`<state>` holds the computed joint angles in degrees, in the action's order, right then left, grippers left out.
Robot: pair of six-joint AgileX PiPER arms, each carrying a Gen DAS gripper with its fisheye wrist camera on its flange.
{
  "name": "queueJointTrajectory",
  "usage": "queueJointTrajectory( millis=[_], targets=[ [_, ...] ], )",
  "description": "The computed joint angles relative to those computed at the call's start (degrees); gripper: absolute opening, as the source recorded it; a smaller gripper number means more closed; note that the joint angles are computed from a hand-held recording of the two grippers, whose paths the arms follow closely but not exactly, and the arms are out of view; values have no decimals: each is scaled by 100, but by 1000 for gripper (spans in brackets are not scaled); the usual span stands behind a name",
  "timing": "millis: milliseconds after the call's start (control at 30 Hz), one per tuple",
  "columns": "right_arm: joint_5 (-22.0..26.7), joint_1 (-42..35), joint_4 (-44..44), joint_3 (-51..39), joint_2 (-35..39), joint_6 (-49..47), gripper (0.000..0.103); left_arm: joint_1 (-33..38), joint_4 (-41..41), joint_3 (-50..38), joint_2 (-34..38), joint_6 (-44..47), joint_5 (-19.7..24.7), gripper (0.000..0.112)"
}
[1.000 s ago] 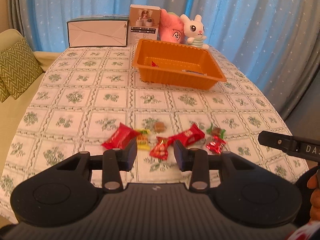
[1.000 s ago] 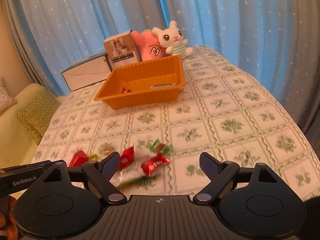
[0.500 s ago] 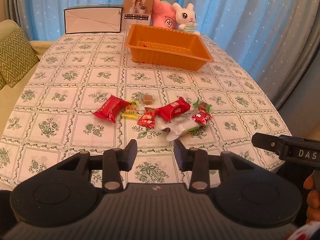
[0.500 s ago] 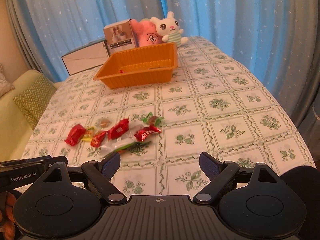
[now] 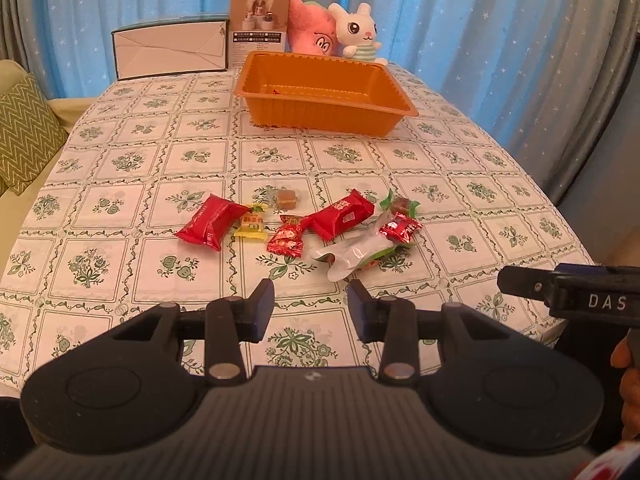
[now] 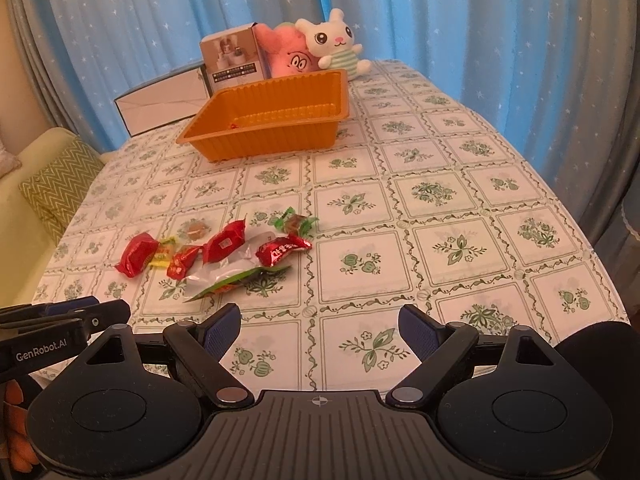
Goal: Organize snacks
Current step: 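Move both open tools back from the tray toward the snack pile, then grasp the white plastic-wrapped snack with the left tool while the right tool grasps a red printed candy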
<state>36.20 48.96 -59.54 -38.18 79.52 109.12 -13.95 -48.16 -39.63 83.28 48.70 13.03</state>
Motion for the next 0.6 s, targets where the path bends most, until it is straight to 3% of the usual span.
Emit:
queueJointTrajectory(
  millis=[100, 200, 433, 600],
  targets=[
    [-12, -37, -53, 5, 36, 25, 86, 8, -148, -96, 96, 210, 183, 36],
    [-74, -109, -106, 24, 82, 63, 86, 50, -854, -176, 244, 1001, 441, 36],
    [-322, -396, -285, 45, 239, 77, 86, -213, -1609, -449, 778, 2205, 182, 36],
    [-552, -676, -521, 102, 403, 222, 86, -381, -1507, -894, 1282, 2752, 44, 36]
  ],
)
